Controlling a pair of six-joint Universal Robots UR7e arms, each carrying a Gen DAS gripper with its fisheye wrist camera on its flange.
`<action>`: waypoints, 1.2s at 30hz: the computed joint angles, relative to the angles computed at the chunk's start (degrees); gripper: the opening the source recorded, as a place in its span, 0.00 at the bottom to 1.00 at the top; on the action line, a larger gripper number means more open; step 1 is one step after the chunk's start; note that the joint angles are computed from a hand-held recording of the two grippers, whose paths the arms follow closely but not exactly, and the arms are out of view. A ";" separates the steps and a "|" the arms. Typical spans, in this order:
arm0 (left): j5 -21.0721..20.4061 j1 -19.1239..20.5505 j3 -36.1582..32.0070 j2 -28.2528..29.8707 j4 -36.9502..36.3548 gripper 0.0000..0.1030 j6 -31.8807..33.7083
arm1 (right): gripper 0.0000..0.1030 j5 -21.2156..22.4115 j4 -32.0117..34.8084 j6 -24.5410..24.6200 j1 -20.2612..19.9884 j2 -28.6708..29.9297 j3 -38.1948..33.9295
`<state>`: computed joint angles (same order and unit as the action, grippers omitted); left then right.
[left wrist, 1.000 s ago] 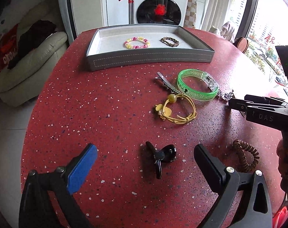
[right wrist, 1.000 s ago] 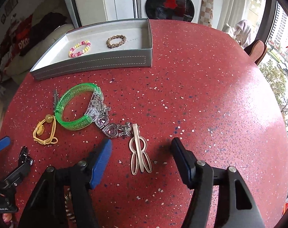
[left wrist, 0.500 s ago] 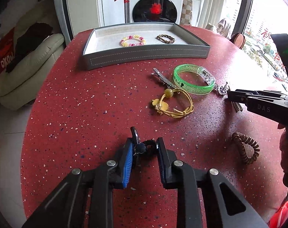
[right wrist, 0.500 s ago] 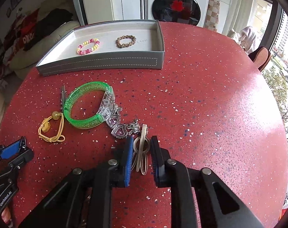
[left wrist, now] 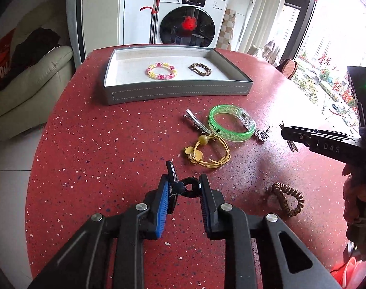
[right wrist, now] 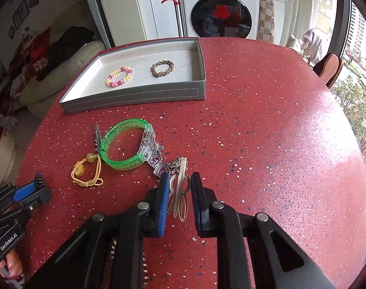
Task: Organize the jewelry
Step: 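Carry both hair clips over the grey tray with both tools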
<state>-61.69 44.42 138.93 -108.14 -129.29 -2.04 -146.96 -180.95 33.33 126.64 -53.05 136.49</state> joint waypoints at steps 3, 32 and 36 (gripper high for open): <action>-0.52 0.20 -1.06 0.17 0.04 0.41 0.39 | 0.19 0.50 -0.48 -0.39 0.64 -0.48 -0.50; -0.39 8.41 -20.23 26.44 -19.32 0.41 10.22 | 0.19 5.22 -3.17 -19.16 -5.68 2.45 -17.41; 1.65 8.77 -23.00 31.70 -23.10 0.41 11.44 | 0.19 6.10 -3.86 -21.41 -8.18 3.70 -20.40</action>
<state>-60.03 53.19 115.92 -76.44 -152.39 9.40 -140.87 -184.81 11.92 118.46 -49.35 116.09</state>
